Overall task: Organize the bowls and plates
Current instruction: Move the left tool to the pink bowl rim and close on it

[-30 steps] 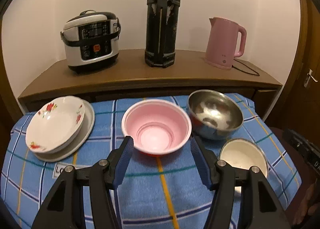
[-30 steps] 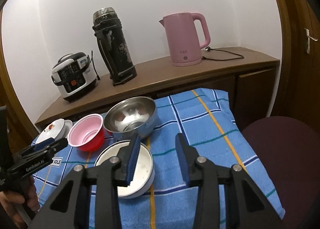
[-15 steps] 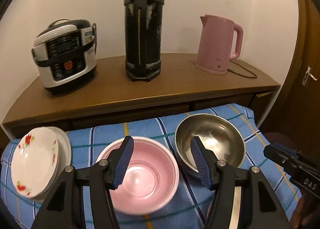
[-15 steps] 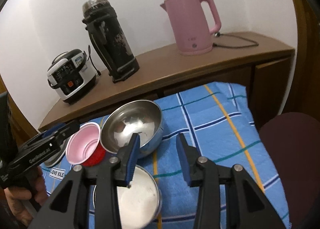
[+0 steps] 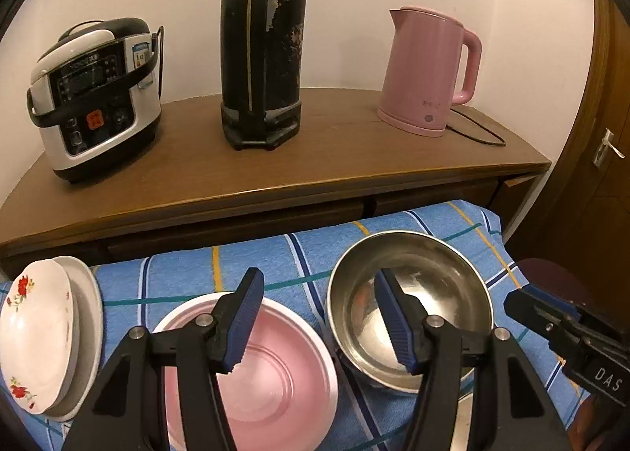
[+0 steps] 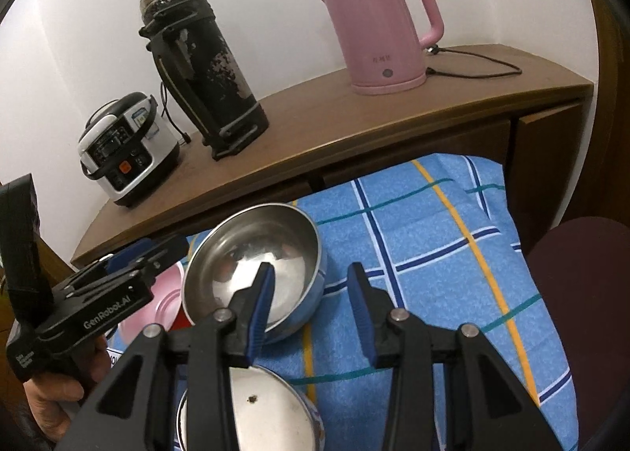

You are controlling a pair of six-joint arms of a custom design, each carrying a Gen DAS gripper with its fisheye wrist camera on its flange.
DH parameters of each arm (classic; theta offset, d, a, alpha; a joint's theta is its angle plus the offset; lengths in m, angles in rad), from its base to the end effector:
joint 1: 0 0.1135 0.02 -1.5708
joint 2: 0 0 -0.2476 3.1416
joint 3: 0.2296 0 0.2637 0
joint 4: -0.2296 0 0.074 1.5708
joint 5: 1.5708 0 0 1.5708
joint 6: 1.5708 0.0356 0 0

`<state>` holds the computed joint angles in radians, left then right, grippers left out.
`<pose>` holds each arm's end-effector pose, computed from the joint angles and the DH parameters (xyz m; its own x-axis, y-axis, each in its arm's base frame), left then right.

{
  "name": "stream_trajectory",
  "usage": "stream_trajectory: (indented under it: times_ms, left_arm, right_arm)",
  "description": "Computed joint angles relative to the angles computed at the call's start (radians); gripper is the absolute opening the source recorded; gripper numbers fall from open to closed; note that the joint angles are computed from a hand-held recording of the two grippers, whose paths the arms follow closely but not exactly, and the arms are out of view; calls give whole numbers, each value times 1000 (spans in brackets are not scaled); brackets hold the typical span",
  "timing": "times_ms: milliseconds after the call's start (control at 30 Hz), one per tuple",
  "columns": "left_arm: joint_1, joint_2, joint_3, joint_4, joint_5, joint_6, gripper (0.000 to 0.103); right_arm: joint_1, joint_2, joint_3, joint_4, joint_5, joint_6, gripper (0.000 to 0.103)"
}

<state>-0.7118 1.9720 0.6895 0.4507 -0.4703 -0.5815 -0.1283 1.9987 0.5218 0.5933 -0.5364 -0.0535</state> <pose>0.2517 -0.1958 0.0342 -0.6606 -0.0768 -0.7468 -0.0139 0.9958 -0.0901 0.2730 -0.0169 0.0079 -0.7543 0.0510 -0.6546 -0.2522 0.8980 0.3606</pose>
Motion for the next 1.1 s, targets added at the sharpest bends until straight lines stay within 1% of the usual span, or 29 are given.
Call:
stream_trajectory:
  times_ms: [133,233,300,367,467,567,667,733,833,900,933,967,1000,1100]
  left_arm:
    - [15,-44,-40,17,9,8,61]
    - [22,-104,-105,28,8,4,61]
    - [17,-146,-165,51,6,-5,61]
    - [15,-174,-212,69,-10,-16,61]
    - [30,-205,-261,56,-48,-43,61]
    - [63,-249,-309,68,-55,-38,61]
    - [98,-263,-322,60,-49,-4,61]
    - [122,-247,-322,64,-34,14,61]
    - [165,-213,-333,103,19,29,61]
    - [191,-187,-335,124,57,37,61]
    - [194,-175,-330,129,61,39,60]
    - [199,-166,-327,136,65,45,56]
    - [205,-156,-323,140,71,53,54]
    - [220,-123,-305,150,88,66,54]
  right_arm:
    - [-6,-12,-17,21,-5,3,40]
    - [-26,-35,-44,23,-19,-24,40]
    - [-61,-37,-62,19,-50,-48,40]
    - [-86,-38,-85,28,-68,-60,40]
    - [-89,-53,-113,41,-101,-51,40]
    - [-51,-92,-152,60,-144,-4,40]
    - [46,-140,-198,88,-174,40,40]
    - [131,-142,-217,121,-176,86,40]
    - [268,-107,-219,171,-118,164,40]
    - [333,-71,-194,169,-83,210,40]
    - [352,-57,-183,165,-73,223,40]
    - [375,-45,-171,160,-52,238,40]
    - [392,-41,-169,163,-31,249,40]
    - [426,-35,-152,158,15,264,40]
